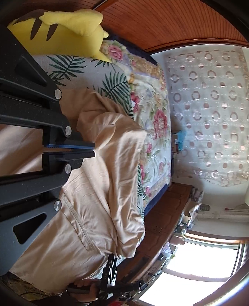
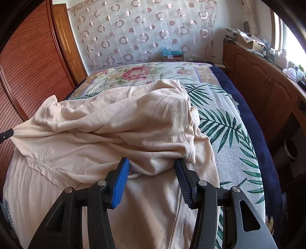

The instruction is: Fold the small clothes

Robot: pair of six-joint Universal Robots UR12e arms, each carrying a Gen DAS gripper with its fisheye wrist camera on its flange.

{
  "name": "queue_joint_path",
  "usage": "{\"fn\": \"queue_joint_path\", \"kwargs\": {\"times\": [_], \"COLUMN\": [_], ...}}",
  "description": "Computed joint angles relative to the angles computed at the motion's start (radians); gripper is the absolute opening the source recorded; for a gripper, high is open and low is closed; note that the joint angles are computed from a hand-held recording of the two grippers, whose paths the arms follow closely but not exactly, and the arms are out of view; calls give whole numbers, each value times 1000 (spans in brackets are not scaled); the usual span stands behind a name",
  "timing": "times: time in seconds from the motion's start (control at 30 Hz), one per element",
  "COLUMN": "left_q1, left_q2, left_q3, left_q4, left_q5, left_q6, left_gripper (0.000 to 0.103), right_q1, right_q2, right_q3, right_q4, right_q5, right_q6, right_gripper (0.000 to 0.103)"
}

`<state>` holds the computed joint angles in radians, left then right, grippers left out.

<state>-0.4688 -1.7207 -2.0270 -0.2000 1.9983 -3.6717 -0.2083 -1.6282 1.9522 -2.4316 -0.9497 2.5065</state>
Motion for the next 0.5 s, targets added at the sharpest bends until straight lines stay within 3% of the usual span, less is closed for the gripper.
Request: {"fn": "queue_joint_path", "kwargs": {"times": [0.1,0.17,0.2,0.23,0.27,0.4,0.5], "left_q1": [-11,-13,-13,-15,-15,-22,-33], "left_q2": [0,-4,-7,-8,-9,3,18], "left_q3": [4,8,9,10,9,-8,-20], "left_q4": [9,4,3,3,6,44,81], "left_q5": [12,17,17,21,26,51,65], "left_q6": [12,10,8,6,6,-16,-20], "left_gripper": [2,2,2,2,2,2,2], "right_q1": [9,19,23,23,22,8,-24], "right_q2": [8,14,16,16,15,-8,-36], "right_q3": [-9,-16,-16,-16,-16,14,38], "right_q4": [-10,-21,-37,-42,-38,-84,-110], "right_q5": [-24,-46,-58,-54,-43,-3,71], "right_q6": [22,40,52,52,41,14,13], "right_gripper": [51,38,28,11,6,3,3]}}
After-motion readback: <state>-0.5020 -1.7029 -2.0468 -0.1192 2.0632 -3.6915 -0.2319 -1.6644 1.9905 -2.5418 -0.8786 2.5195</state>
